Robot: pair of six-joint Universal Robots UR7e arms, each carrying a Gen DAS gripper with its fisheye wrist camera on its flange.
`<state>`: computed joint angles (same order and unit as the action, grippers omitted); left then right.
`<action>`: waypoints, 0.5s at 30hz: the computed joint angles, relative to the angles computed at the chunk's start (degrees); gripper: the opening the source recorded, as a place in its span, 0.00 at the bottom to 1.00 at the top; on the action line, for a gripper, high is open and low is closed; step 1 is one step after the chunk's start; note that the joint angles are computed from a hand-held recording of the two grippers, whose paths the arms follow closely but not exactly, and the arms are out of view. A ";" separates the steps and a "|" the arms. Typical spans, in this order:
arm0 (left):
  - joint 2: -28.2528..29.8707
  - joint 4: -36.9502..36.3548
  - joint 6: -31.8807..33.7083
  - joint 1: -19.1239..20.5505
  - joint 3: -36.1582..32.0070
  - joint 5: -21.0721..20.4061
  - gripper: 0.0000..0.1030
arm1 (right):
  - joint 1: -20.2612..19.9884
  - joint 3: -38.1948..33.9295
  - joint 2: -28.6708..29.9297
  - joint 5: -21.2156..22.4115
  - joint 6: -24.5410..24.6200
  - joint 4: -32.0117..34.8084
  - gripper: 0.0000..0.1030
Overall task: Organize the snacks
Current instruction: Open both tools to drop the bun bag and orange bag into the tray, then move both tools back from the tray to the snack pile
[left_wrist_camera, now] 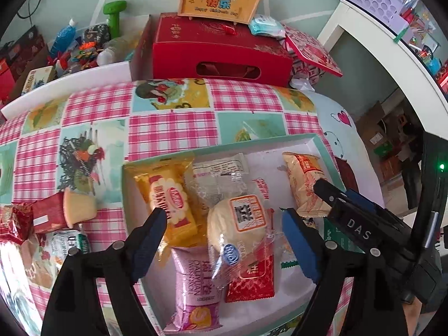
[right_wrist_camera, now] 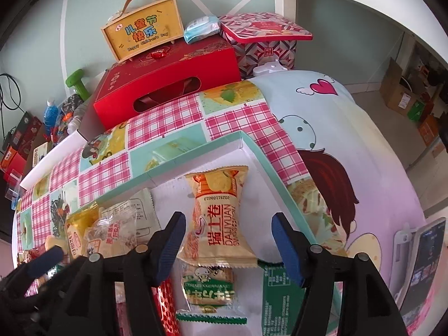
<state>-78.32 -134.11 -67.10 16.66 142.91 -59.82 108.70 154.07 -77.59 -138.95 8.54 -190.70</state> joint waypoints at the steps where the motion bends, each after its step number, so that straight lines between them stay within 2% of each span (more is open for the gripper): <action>1: -0.55 1.85 -1.08 -0.14 -0.17 0.21 0.82 | 0.15 0.21 -0.41 -0.12 0.60 0.52 0.70; 3: -1.77 5.53 -3.55 -0.59 -0.25 1.00 0.84 | 0.53 0.68 -1.15 -0.37 1.49 1.15 0.72; 9: -5.96 9.90 -7.52 -0.84 1.63 0.85 0.94 | 3.31 2.28 -1.23 -1.48 3.86 1.58 0.99; 15: -11.99 15.71 -11.22 -2.34 3.56 1.02 0.95 | 7.68 2.93 -1.02 -4.18 11.20 5.73 1.00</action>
